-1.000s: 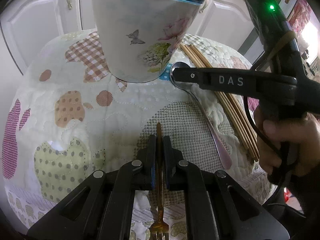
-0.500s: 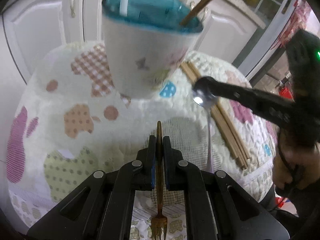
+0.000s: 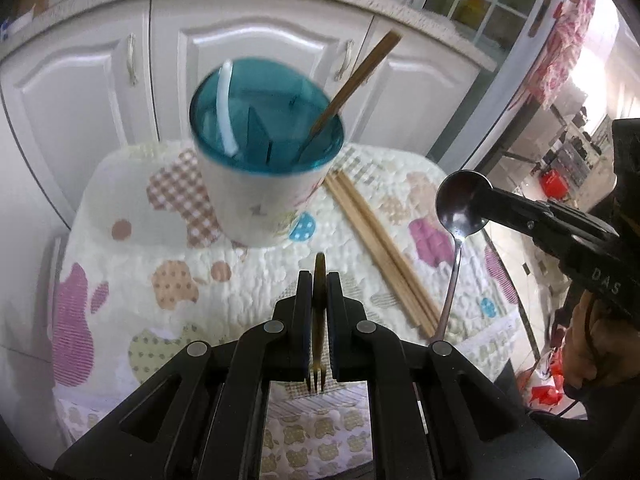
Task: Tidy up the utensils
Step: 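Lift the gold fork with the left tool while the right tool lifts the steel spoon toward the holder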
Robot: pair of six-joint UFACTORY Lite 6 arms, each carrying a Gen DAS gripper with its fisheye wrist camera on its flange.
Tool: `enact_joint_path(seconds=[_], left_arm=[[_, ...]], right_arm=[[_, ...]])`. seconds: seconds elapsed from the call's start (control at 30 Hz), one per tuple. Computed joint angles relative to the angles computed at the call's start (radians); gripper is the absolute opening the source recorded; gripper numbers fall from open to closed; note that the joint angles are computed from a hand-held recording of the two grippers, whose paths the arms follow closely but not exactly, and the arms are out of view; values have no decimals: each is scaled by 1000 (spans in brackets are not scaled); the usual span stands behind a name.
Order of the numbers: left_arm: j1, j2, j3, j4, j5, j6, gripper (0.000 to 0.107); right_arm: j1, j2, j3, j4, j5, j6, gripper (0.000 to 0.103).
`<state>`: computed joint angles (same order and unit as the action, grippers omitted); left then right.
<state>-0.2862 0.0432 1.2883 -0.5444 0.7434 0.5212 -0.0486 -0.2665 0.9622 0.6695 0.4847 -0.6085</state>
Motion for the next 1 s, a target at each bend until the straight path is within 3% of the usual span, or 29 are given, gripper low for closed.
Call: enact_joint_path(seconds=[0.4, 1.0], left_arm=[[-11, 1, 65, 38, 28, -30, 5], [38, 88, 313, 12, 166, -29, 5]], right_arm=[[65, -28, 23, -205, -54, 171, 2], [93, 48, 133, -267, -49, 218, 2]])
